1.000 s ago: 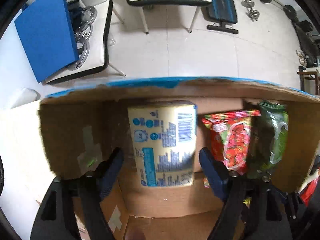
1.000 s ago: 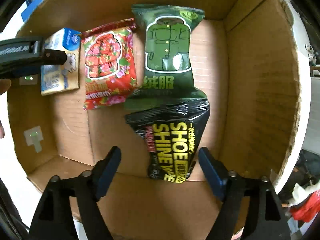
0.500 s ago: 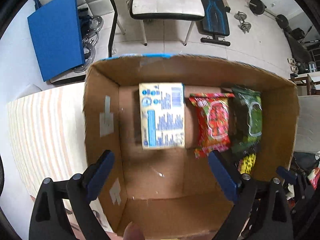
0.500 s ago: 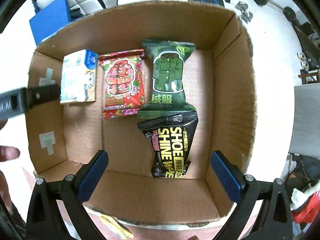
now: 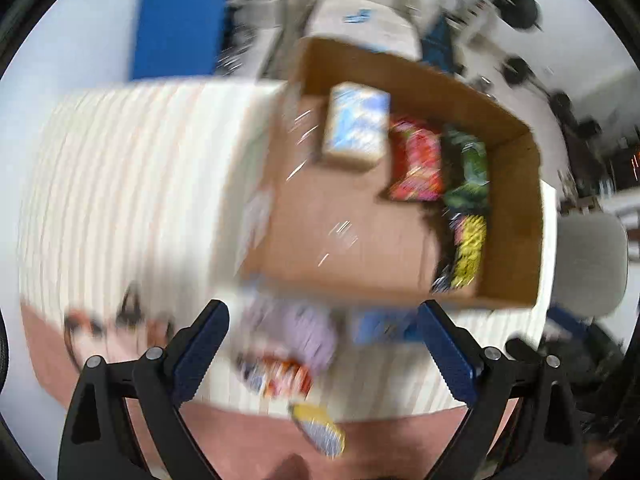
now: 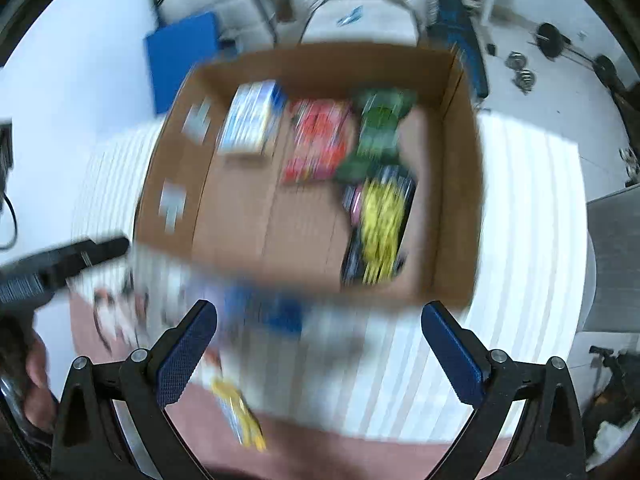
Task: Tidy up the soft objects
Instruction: 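Grasp the panda snack bag with the left tool while the right tool grasps the glitter sponge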
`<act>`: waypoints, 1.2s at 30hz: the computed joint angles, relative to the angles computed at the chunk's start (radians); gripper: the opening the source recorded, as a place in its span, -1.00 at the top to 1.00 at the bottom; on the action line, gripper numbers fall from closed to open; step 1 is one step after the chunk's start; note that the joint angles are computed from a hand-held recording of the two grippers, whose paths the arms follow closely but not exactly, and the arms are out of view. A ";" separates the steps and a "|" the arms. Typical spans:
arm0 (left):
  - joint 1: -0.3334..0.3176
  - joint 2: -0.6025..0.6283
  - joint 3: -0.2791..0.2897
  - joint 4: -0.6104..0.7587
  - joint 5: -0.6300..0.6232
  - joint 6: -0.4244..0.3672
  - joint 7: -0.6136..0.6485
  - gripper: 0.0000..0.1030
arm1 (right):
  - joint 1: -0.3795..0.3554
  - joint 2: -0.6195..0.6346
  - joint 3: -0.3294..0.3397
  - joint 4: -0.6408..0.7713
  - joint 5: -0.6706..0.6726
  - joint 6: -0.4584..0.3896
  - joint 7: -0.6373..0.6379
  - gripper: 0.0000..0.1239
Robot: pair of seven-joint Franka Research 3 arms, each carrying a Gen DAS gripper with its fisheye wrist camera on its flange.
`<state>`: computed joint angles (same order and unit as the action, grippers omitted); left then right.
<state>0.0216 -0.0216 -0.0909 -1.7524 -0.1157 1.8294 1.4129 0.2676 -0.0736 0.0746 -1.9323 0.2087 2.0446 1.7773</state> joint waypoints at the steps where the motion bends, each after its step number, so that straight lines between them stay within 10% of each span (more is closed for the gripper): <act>1: 0.005 -0.066 0.004 -0.085 0.019 0.024 -0.024 -0.87 | 0.013 -0.035 0.011 -0.052 0.017 -0.009 -0.009 -0.66; 12: 0.037 -0.379 0.084 -0.600 0.096 -0.030 -0.121 -0.81 | 0.187 -0.054 0.103 -0.350 0.279 0.058 -0.057 -0.41; 15: 0.055 -0.369 0.116 -0.623 0.022 -0.016 -0.151 -0.78 | 0.205 -0.015 0.102 -0.345 0.306 0.079 -0.071 -0.21; 17: 0.066 -0.348 0.142 -0.625 -0.068 -0.003 -0.169 -0.78 | 0.210 -0.006 0.101 -0.339 0.292 0.065 -0.081 0.31; 26: 0.089 -0.165 0.138 -0.556 -0.433 0.061 -0.218 -0.78 | 0.144 -0.140 0.054 -0.434 0.207 0.067 -0.008 0.32; 30: 0.093 -0.098 0.097 -0.521 -0.400 0.087 -0.271 -0.71 | 0.103 -0.183 0.035 -0.455 0.184 0.051 0.012 0.32; 32: 0.081 -0.073 0.066 -0.477 -0.285 0.087 -0.266 -0.22 | 0.090 -0.196 0.034 -0.460 0.174 0.048 0.017 0.32; 36: 0.033 -0.080 0.013 -0.457 -0.037 0.063 -0.180 -0.07 | 0.070 -0.204 0.025 -0.453 0.143 0.017 -0.017 0.32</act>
